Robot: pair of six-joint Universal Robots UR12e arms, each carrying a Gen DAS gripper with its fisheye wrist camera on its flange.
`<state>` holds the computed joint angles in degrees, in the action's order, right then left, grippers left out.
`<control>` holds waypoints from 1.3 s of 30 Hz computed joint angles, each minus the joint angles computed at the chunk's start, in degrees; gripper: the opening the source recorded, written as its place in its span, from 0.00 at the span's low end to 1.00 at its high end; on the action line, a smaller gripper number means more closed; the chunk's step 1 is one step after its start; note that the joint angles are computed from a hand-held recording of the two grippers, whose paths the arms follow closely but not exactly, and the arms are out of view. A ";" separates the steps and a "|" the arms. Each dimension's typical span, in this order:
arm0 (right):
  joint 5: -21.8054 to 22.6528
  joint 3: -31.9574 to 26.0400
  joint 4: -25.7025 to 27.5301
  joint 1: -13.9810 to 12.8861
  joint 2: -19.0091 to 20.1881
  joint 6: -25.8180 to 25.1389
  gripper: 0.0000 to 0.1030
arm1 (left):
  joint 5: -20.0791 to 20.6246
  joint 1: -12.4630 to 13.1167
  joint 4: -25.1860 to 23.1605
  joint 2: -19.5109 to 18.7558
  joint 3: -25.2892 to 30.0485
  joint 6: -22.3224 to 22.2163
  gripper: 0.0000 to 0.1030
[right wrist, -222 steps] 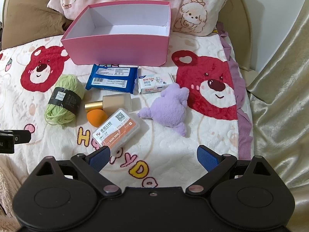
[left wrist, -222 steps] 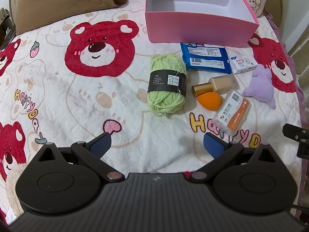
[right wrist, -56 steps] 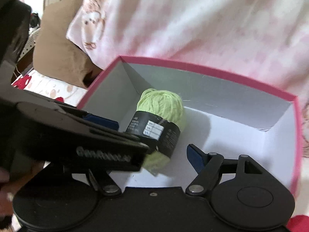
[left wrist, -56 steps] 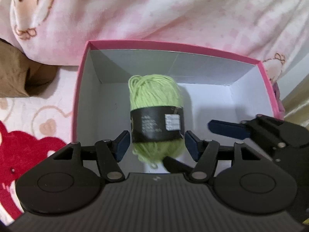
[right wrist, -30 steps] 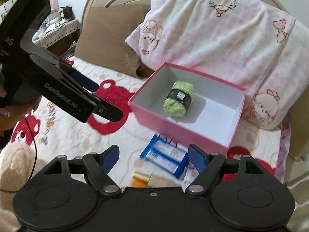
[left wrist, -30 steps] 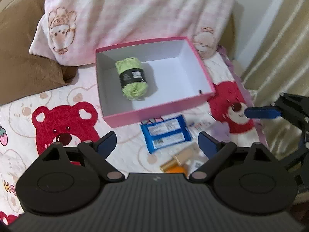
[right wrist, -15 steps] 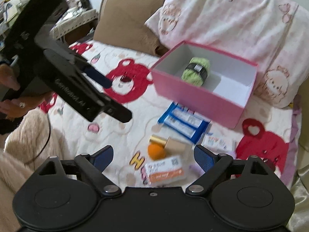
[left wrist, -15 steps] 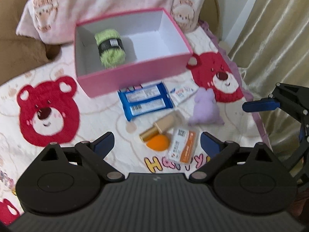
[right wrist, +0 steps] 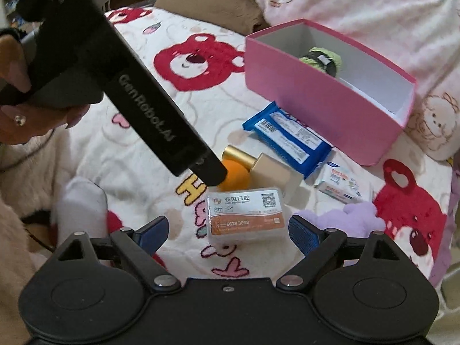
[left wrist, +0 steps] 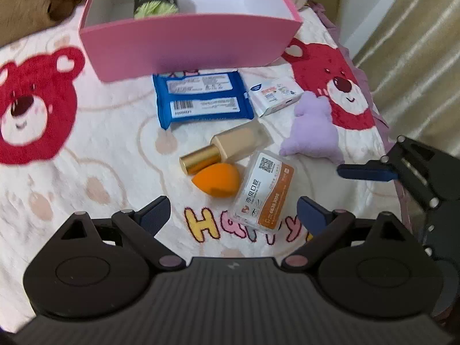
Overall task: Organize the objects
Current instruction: 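Move the left tool to the white-orange floss box and close on it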
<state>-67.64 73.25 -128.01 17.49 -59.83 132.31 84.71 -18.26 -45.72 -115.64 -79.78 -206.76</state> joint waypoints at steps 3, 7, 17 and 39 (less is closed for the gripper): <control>-1.22 0.96 -2.85 0.44 0.54 -1.61 0.90 | -1.26 0.08 1.49 -0.28 -1.06 -1.72 0.92; -1.61 1.09 -4.49 0.72 1.49 -2.36 0.90 | -1.83 0.29 1.71 -0.57 -2.00 -4.35 0.91; -0.92 -1.13 -2.16 0.54 3.93 -2.66 0.90 | -2.79 0.08 7.13 -1.00 -3.96 -6.02 0.90; 2.31 4.24 -10.57 -0.13 2.79 27.86 0.95 | -6.47 0.69 14.64 -1.74 -7.23 -14.38 0.28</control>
<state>-65.32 77.48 -138.58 17.36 -57.04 160.17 78.24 -17.57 -31.08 -117.38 -87.01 -221.14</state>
